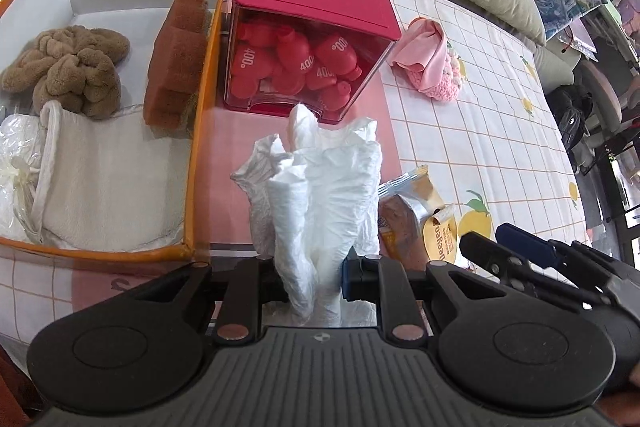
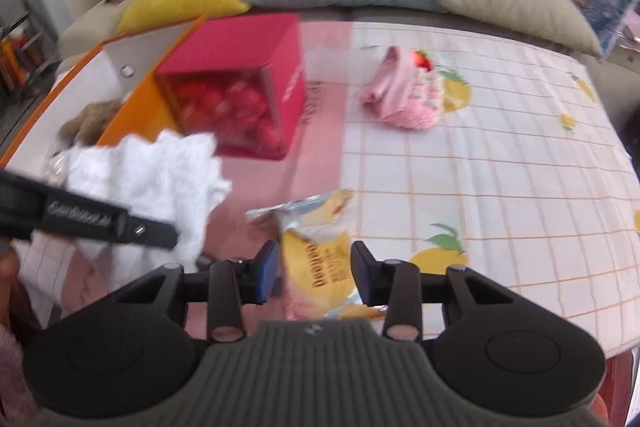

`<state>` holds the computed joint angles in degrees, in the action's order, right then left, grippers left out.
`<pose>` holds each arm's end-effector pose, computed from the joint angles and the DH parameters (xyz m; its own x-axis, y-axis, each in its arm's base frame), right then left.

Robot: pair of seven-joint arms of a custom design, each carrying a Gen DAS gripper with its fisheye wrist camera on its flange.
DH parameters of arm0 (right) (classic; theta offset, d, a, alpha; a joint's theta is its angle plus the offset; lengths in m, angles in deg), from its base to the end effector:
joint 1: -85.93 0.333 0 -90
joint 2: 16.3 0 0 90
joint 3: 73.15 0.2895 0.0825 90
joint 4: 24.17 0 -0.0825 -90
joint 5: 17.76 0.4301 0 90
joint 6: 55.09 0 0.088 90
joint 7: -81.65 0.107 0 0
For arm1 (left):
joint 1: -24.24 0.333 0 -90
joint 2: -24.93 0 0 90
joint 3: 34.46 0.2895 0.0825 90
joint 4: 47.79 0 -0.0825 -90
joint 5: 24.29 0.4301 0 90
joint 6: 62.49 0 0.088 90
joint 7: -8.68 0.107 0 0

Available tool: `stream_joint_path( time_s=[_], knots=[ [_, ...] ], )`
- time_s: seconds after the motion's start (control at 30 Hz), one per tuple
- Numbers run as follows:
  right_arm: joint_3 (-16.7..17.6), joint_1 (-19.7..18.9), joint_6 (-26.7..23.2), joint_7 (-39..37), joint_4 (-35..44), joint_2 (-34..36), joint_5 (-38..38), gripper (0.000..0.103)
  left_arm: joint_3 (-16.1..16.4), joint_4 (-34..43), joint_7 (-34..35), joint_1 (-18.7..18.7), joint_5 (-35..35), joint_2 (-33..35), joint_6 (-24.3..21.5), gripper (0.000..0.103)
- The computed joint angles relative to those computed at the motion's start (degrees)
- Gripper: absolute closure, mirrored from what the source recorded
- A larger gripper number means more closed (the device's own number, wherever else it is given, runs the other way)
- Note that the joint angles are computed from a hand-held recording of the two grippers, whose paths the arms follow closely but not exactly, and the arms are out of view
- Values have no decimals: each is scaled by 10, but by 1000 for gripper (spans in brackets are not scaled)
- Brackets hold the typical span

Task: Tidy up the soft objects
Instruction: 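Hold the cloth in the left tool while the right tool grasps the yellow snack packet, then carry the cloth and snack packet into the white box and open both tools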

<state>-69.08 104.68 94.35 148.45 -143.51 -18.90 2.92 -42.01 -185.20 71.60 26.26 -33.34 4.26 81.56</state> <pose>0.5759 0.2345 0.4623 0.5419 -0.8352 -0.0934 -0.7143 -0.3991 -0.5749 0.5214 -0.0505 0.4568 0.3910 -0.8735 0.2901 -0.8010 -0.4782 -0.3601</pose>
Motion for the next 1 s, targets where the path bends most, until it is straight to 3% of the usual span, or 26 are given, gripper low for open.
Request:
stream_joint_path(
  time_s=[0.13, 0.4, 0.67, 0.7, 0.73, 1.0],
  knots=[
    [2, -5, -34, -7, 35, 39, 37, 34, -3, 1, -1, 0, 7, 2, 1, 81],
    [16, -20, -61, 7, 56, 76, 6, 33, 0, -1, 12, -3, 2, 1, 12, 81],
    [26, -17, -33, -8, 43, 76, -46, 55, 4, -2, 26, -11, -19, -6, 25, 81],
    [28, -19, -28, -24, 39, 72, -34, 68, 5, -5, 30, -12, -24, -10, 29, 81],
    [28, -16, -23, -25, 35, 68, -41, 73, 5, -6, 31, -13, -26, -13, 31, 81],
    [21, -17, -30, -13, 28, 49, -6, 84, 8, -29, 43, -15, -47, -55, 65, 81]
  ],
)
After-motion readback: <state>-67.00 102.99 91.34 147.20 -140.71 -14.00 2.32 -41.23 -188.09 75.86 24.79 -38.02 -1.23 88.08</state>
